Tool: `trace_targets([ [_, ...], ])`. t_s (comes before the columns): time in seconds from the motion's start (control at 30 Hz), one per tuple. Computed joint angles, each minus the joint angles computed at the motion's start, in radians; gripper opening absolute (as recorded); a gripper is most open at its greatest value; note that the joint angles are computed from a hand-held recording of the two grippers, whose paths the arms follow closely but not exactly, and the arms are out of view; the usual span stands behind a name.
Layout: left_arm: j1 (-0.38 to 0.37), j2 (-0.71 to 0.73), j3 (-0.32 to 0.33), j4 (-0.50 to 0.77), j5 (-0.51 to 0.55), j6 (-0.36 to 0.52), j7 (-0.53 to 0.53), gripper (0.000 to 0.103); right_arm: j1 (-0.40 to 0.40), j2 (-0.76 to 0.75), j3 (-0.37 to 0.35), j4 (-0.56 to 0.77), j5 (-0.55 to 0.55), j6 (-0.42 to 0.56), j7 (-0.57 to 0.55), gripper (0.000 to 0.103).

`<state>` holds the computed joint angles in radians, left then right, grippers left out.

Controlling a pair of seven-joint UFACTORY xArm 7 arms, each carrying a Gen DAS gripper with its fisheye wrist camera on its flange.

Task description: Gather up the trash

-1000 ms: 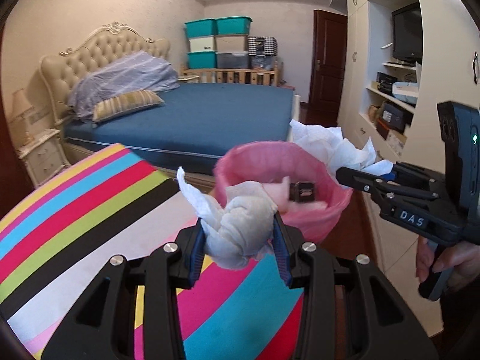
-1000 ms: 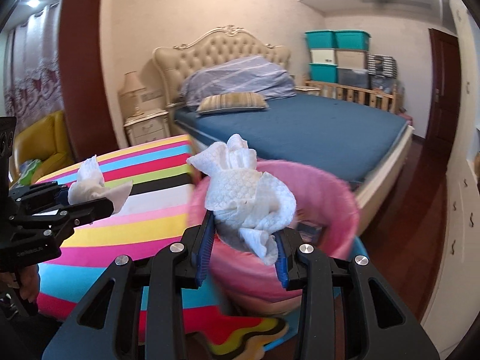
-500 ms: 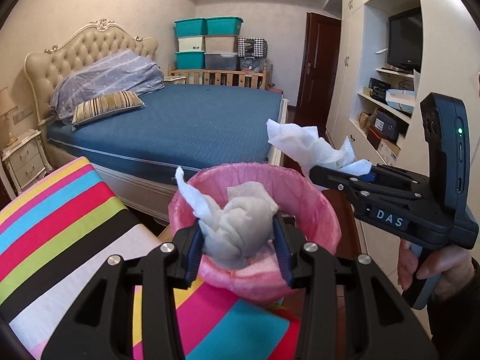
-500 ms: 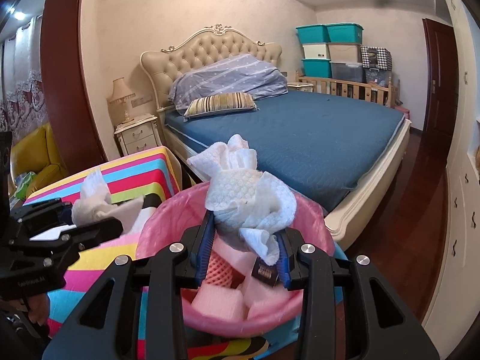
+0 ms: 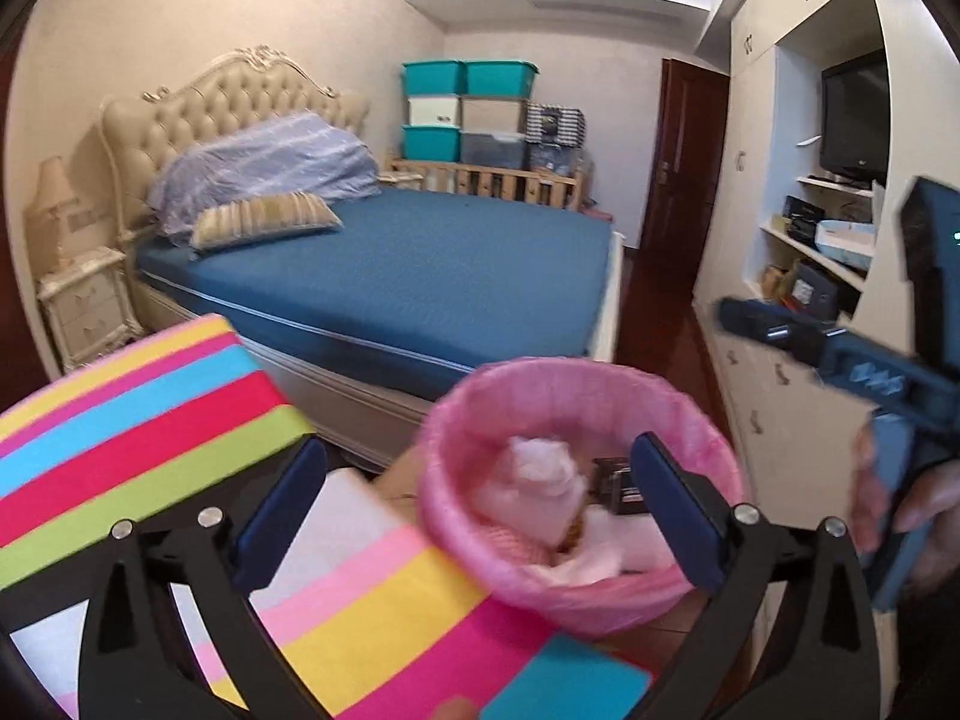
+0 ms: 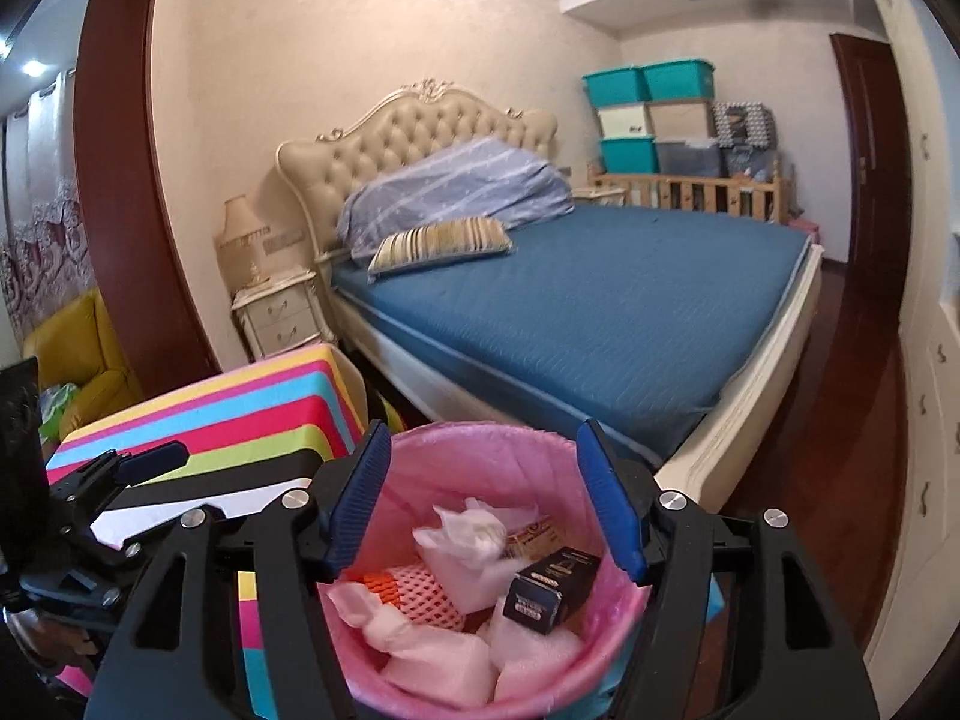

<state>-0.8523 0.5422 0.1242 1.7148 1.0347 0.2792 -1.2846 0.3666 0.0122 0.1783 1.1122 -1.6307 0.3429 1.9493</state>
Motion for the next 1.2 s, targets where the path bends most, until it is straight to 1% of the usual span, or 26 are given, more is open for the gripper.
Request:
trace_targets([
  [0.03, -0.025, -0.028, 0.028, -0.033, 0.041, 0.011, -0.038, 0.098, 0.012, -0.03, 0.012, -0.024, 0.019, 0.035, -0.006, 0.069],
  [0.07, -0.051, -0.061, 0.051, -0.071, 0.102, 0.033, -0.089, 0.098, 0.023, -0.06, 0.026, -0.047, 0.032, 0.069, -0.007, 0.071],
  [0.13, -0.086, -0.13, 0.077, -0.146, 0.232, 0.055, -0.196, 0.098, 0.042, -0.116, 0.058, -0.09, 0.059, 0.138, -0.002, 0.08],
  [0.17, -0.11, -0.171, 0.091, -0.188, 0.319, 0.071, -0.268, 0.098, 0.051, -0.142, 0.077, -0.108, 0.081, 0.172, -0.009, 0.081],
  [0.2, -0.136, -0.213, 0.098, -0.231, 0.408, 0.107, -0.342, 0.098, 0.06, -0.16, 0.097, -0.12, 0.1, 0.205, -0.016, 0.084],
  [0.27, -0.167, -0.287, 0.087, -0.304, 0.538, 0.179, -0.432, 0.098, 0.081, -0.202, 0.145, -0.145, 0.144, 0.291, -0.026, 0.084],
  [0.3, -0.175, -0.324, 0.075, -0.34, 0.588, 0.206, -0.457, 0.098, 0.089, -0.215, 0.165, -0.152, 0.17, 0.326, -0.031, 0.084],
  [0.37, -0.176, -0.384, 0.045, -0.399, 0.633, 0.243, -0.481, 0.098, 0.11, -0.226, 0.208, -0.154, 0.224, 0.394, -0.053, 0.084],
  [0.4, -0.175, -0.414, 0.027, -0.432, 0.639, 0.262, -0.494, 0.098, 0.119, -0.226, 0.227, -0.153, 0.242, 0.432, -0.06, 0.084],
  [0.43, -0.169, -0.437, 0.011, -0.457, 0.64, 0.274, -0.505, 0.098, 0.125, -0.218, 0.264, -0.147, 0.269, 0.493, -0.069, 0.084],
  [0.47, -0.165, -0.468, -0.006, -0.494, 0.63, 0.293, -0.525, 0.099, 0.143, -0.22, 0.261, -0.154, 0.277, 0.513, -0.07, 0.084],
  [0.5, -0.156, -0.493, -0.021, -0.523, 0.618, 0.302, -0.534, 0.098, 0.156, -0.209, 0.277, -0.153, 0.286, 0.545, -0.055, 0.084],
  [0.53, -0.146, -0.51, -0.034, -0.546, 0.602, 0.305, -0.538, 0.098, 0.166, -0.206, 0.281, -0.161, 0.286, 0.558, -0.034, 0.084],
  [0.6, -0.122, -0.544, -0.058, -0.603, 0.588, 0.279, -0.561, 0.098, 0.185, -0.192, 0.28, -0.174, 0.285, 0.549, 0.008, 0.084],
  [0.63, -0.111, -0.555, -0.071, -0.623, 0.569, 0.275, -0.553, 0.098, 0.194, -0.179, 0.28, -0.178, 0.287, 0.55, 0.027, 0.084],
  [0.7, -0.089, -0.56, -0.097, -0.644, 0.543, 0.281, -0.541, 0.098, 0.214, -0.149, 0.273, -0.177, 0.299, 0.558, 0.033, 0.084],
  [0.77, -0.064, -0.565, -0.12, -0.666, 0.533, 0.279, -0.543, 0.098, 0.23, -0.133, 0.251, -0.185, 0.317, 0.519, 0.014, 0.084],
  [0.9, -0.016, -0.56, -0.167, -0.674, 0.526, 0.26, -0.531, 0.098, 0.264, -0.093, 0.24, -0.167, 0.316, 0.536, -0.027, 0.084],
  [1.03, 0.025, -0.538, -0.221, -0.661, 0.537, 0.245, -0.51, 0.098, 0.288, -0.082, 0.223, -0.165, 0.295, 0.534, -0.006, 0.084],
  [1.13, 0.061, -0.526, -0.258, -0.653, 0.525, 0.23, -0.488, 0.098, 0.292, -0.088, 0.212, -0.167, 0.306, 0.525, -0.013, 0.084],
  [1.2, 0.084, -0.522, -0.283, -0.654, 0.526, 0.226, -0.493, 0.098, 0.292, -0.091, 0.21, -0.167, 0.31, 0.525, -0.016, 0.084],
])
